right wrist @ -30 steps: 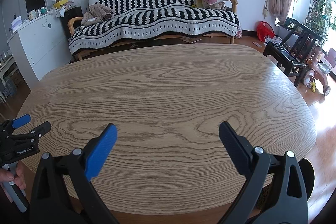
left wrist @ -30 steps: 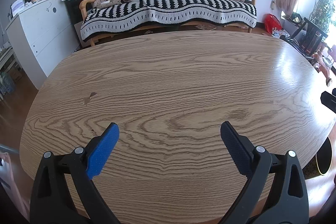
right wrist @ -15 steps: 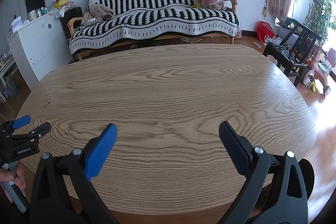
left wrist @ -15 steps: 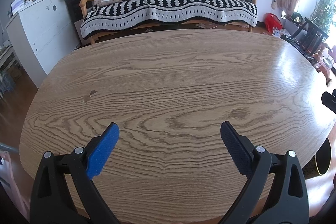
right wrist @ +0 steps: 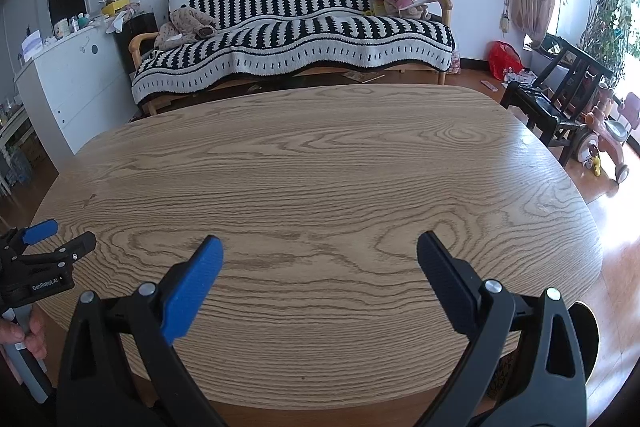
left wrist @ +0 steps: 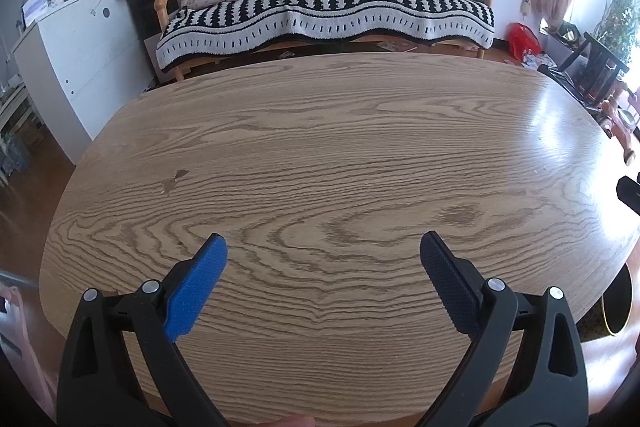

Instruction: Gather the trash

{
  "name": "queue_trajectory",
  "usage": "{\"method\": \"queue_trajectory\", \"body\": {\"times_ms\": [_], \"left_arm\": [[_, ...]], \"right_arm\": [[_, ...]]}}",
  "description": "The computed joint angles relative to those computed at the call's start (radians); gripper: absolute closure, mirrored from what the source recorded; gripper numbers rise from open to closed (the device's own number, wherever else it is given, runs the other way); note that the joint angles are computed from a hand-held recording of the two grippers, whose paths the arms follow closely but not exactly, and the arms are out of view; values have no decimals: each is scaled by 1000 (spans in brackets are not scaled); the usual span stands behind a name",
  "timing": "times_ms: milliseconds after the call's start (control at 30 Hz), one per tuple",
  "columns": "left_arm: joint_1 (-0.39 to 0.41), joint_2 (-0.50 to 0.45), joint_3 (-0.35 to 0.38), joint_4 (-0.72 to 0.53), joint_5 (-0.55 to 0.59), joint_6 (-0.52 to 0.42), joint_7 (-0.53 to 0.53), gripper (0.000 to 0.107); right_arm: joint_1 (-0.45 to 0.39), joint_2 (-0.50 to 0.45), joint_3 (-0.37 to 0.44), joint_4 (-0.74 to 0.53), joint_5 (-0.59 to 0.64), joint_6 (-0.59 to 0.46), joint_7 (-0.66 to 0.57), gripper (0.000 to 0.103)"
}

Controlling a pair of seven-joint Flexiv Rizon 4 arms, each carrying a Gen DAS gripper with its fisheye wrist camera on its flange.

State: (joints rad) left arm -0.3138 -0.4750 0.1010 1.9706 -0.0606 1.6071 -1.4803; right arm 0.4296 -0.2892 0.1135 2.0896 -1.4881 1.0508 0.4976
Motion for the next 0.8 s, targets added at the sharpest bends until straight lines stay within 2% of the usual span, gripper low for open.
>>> {"method": "queue_trajectory", "body": {"times_ms": [367,800], "left_arm": [[-24,-2,27,-7,15,0,-16,12],[-17,2,19,0,6,4,-8,12]], "right_arm": [[-3,0,-2,0,2,3,1,9],[-4,-1,-1,0,3,3,-1,9]]}}
